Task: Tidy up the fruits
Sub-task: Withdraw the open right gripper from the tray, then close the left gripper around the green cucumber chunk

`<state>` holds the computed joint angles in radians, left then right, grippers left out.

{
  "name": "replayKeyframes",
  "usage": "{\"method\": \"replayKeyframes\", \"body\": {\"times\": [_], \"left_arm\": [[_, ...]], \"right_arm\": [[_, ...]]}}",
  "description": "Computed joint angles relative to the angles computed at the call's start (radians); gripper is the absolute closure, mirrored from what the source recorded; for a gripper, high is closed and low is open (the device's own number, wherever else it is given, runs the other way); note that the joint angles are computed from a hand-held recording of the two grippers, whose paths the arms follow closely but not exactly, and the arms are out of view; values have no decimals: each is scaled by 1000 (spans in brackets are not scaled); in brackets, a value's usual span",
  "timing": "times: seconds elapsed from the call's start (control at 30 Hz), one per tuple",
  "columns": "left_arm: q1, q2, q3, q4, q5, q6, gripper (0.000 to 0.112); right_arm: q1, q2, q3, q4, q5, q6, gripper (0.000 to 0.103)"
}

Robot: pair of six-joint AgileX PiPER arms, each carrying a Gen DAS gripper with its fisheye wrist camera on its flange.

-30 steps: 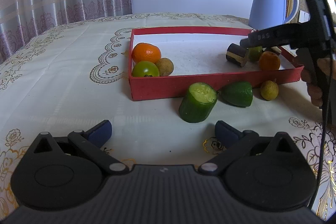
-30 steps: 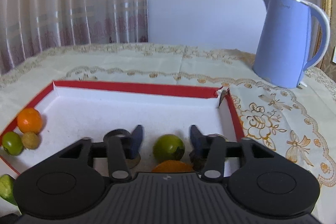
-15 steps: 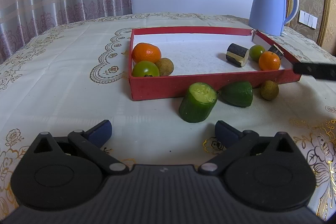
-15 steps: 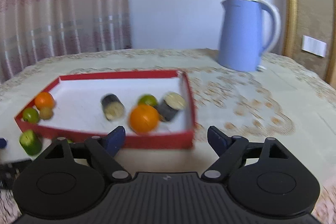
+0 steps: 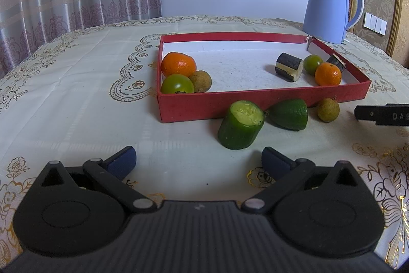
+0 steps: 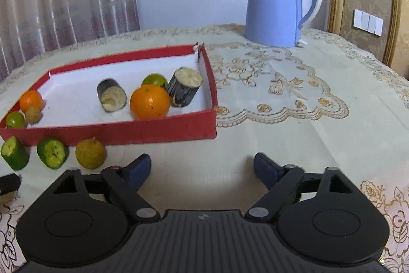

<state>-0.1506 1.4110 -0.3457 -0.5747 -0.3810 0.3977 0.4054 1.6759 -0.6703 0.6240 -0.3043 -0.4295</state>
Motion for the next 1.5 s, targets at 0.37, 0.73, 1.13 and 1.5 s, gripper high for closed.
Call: {"method": "replayKeyframes", "body": {"times": [0.37,0.73,1.13,1.5], "left_arm": [[-70,6,-17,-233,-35,186,9],[-179,62,-116,-508,-130,396,9],[-149,101,-135,-460,-101,343,26],[-139,86,-120,-370,-74,274,47]], "right_arm": [[1,13,-27,91,25,-98,1],[1,13,-27,89,24,-95,1],[1,14,-27,89,25,-96,1],[0,13,-26,88,25,-95,1]]}}
